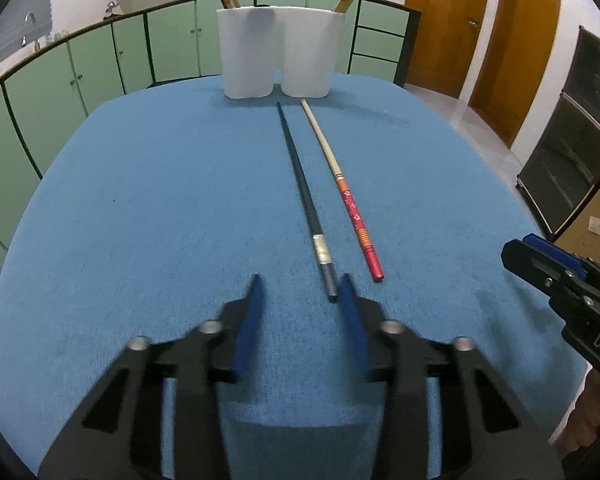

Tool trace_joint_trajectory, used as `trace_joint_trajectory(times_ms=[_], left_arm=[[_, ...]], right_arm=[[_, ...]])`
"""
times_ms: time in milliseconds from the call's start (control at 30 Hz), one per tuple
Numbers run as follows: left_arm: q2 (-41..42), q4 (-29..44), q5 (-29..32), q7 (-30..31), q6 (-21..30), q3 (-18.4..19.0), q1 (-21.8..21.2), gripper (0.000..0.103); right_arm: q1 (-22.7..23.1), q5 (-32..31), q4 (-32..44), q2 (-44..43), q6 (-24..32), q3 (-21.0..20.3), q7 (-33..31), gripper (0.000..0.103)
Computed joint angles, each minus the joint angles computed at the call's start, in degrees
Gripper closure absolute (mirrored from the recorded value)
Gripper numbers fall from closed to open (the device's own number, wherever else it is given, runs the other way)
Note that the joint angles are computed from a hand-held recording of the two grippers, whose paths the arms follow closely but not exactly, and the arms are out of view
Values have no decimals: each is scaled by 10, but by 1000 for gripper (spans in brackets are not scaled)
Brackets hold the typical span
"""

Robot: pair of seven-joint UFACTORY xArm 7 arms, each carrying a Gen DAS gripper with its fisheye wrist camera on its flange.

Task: Organize utensils

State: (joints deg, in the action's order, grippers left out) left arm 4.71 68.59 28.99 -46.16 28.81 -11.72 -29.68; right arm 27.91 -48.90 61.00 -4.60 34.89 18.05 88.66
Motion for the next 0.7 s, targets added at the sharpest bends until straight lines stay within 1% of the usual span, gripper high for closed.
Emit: trace_joint_trajectory(times_ms=[33,67,100,200,267,300,367,433,467,633,700], left_arm=[[-3,-3,-5,6,-4,1,2,84],[-5,-7,-12,12,-8,1,4,88],[-9,-11,-25,22,-14,0,8,93],[-23,-28,-28,19,-20,2,14,95],[-34,-43,-49,28,-33,1,22,95],[-40,-52,-67,39,-41,0,27,94],[-45,-57,-66,36,-44,-2,32,89],[-45,-58,-60,28,-45,-5,36,69],[-43,-56,-54,21,-45,-6,37,68],[-30,-44,-70,40,-43,-10,32,69],[-26,-37,-64,38,-42,-10,28,69]], right_arm=[[0,1,1,0,0,0,-1,66],[0,1,2,1,0,0,-2,66],[1,1,2,2,-1,0,-2,66],[2,1,3,3,-4,-1,-4,66],[3,2,5,6,-5,-1,-7,66],[4,2,8,9,-5,-1,-9,66],[7,3,12,14,-5,-2,-12,66],[10,3,16,18,-3,-3,-15,66],[11,3,18,19,-3,-4,-16,66],[14,4,18,19,-1,-8,-17,66],[15,3,17,18,0,-9,-15,66]])
